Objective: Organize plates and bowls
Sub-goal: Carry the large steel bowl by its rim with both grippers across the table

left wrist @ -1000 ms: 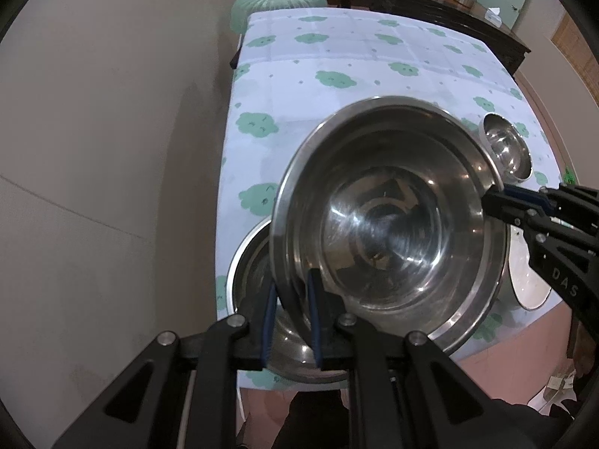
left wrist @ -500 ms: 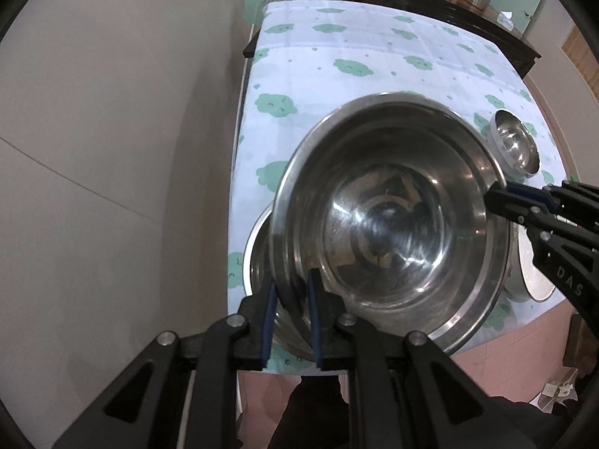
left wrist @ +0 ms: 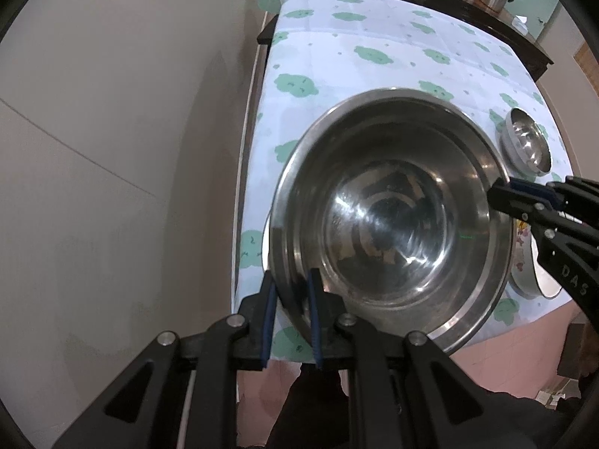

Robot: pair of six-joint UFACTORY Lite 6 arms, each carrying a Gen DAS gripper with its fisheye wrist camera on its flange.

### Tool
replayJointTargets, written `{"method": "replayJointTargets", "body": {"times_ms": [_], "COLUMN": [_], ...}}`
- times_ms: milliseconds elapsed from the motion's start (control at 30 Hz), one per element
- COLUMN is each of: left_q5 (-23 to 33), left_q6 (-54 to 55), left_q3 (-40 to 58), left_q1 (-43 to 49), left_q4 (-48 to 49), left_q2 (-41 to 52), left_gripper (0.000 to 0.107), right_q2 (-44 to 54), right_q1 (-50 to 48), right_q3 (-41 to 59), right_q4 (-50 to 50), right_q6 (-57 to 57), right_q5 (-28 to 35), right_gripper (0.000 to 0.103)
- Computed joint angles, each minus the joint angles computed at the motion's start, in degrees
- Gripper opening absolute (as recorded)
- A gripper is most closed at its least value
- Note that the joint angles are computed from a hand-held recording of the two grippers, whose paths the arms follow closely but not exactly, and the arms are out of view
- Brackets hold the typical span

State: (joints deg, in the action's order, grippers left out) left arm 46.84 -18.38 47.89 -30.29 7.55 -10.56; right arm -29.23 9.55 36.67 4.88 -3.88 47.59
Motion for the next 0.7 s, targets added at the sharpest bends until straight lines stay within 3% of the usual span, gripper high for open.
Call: {"method": "replayJointTargets", "body": {"times_ms": [700], "left_q5": [-1.5], "left_q6": [0.8], "left_q3": [-1.9], "left_q1": [2.8], "left_q4": [-1.8], "left_q2": [2.9], "left_gripper": [0.013], "right_q2": [6.3], "right_q1": [4.4], "right_q3": [1.2], "right_q4": [0.4], "right_q6": [0.4], "right_q5": [-2.3], "right_gripper": [0.013]}}
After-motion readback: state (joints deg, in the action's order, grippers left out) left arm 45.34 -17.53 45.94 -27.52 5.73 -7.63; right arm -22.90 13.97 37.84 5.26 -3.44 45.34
